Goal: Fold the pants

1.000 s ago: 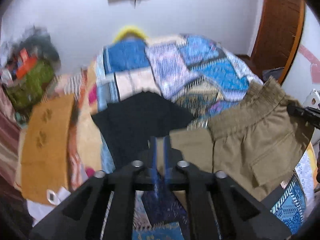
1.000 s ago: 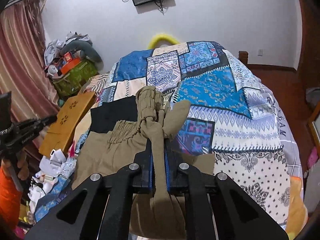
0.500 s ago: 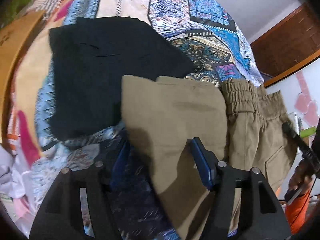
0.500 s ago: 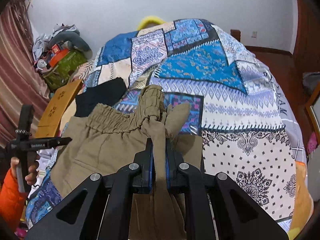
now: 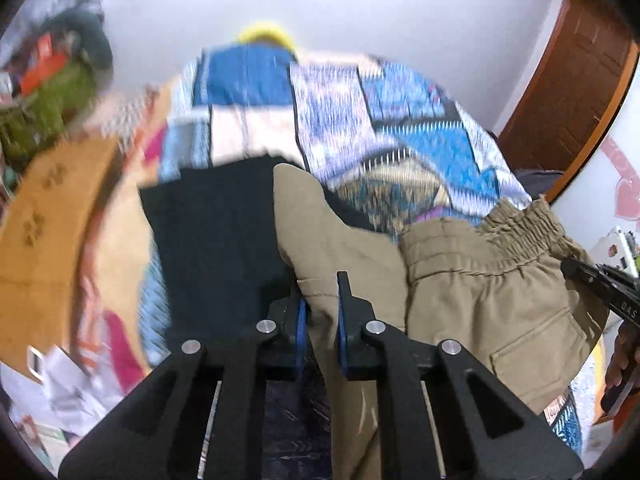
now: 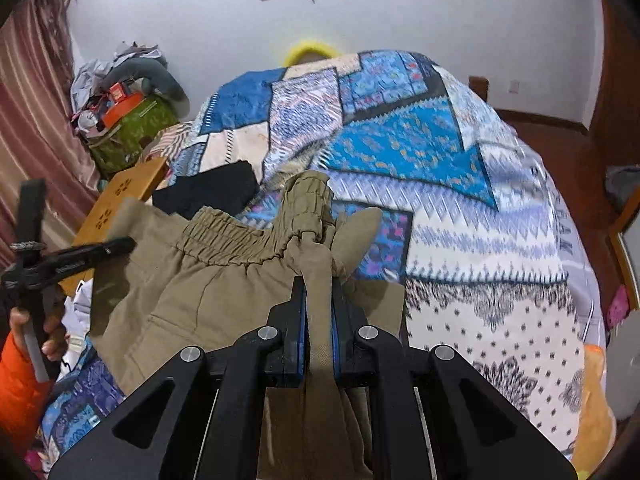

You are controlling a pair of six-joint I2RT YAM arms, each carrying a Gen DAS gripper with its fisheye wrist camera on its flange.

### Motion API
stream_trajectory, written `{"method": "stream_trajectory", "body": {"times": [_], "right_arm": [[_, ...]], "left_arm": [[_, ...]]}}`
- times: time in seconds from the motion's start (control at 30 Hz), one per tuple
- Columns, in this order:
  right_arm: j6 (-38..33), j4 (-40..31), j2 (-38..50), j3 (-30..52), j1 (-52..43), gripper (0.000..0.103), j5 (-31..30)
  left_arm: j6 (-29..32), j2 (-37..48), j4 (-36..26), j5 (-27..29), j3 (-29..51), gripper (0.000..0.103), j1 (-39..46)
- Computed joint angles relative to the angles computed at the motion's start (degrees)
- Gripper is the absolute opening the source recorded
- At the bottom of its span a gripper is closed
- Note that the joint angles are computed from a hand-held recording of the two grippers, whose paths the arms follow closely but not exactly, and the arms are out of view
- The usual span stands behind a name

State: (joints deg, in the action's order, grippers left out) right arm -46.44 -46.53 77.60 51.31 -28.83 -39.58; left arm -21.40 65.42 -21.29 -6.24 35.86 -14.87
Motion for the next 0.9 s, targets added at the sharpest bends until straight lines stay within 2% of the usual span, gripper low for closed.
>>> {"method": "stream_trajectory", "body": {"times": [0.1, 0.23, 0.3, 0.37, 0.43, 0.57, 0.7, 0.9], "right_arm": [[5.2, 3.2, -2.2, -0.6, 4.3, 0.008, -0.1], [14.0, 9.3, -4.2, -1.2, 13.1, 0.008, 0.8], [19.1, 13.4, -4.2, -1.2, 18.8, 0.008, 2.3], [22.8, 16.7, -2.9, -0.6, 22.9, 0.008, 3.7], [26.5, 20.4, -0.8, 0.1, 27.2, 0.008, 5.4], [31.2, 25.2, 4.5, 2.5, 33.9, 0.008, 9.0], [32.7, 29.2, 10.4, 5.0, 40.2, 0.008, 14.3], [31.3, 32.2, 18.8, 7.9, 44.1, 0.008, 19.0]], "left_arm": [[3.6, -3.3, -1.5, -2.2, 1.7, 0.012, 2.0], [8.2, -3.4, -2.0, -0.7, 3.9, 0.011, 9.8], [10.3, -2.6, -1.3, 2.9, 4.8, 0.011, 15.4], [11.9, -0.3, -0.3, 10.2, 6.1, 0.011, 22.9], [12.9, 3.1, 0.6, 14.6, 7.6, 0.011, 28.4], [14.9, 9.7, 4.5, 16.4, 9.1, 0.011, 33.3], [16.2, 18.9, 7.9, 18.2, 11.5, 0.011, 36.7], [18.0, 36.1, 10.6, 23.1, 16.1, 0.012, 40.4]]}}
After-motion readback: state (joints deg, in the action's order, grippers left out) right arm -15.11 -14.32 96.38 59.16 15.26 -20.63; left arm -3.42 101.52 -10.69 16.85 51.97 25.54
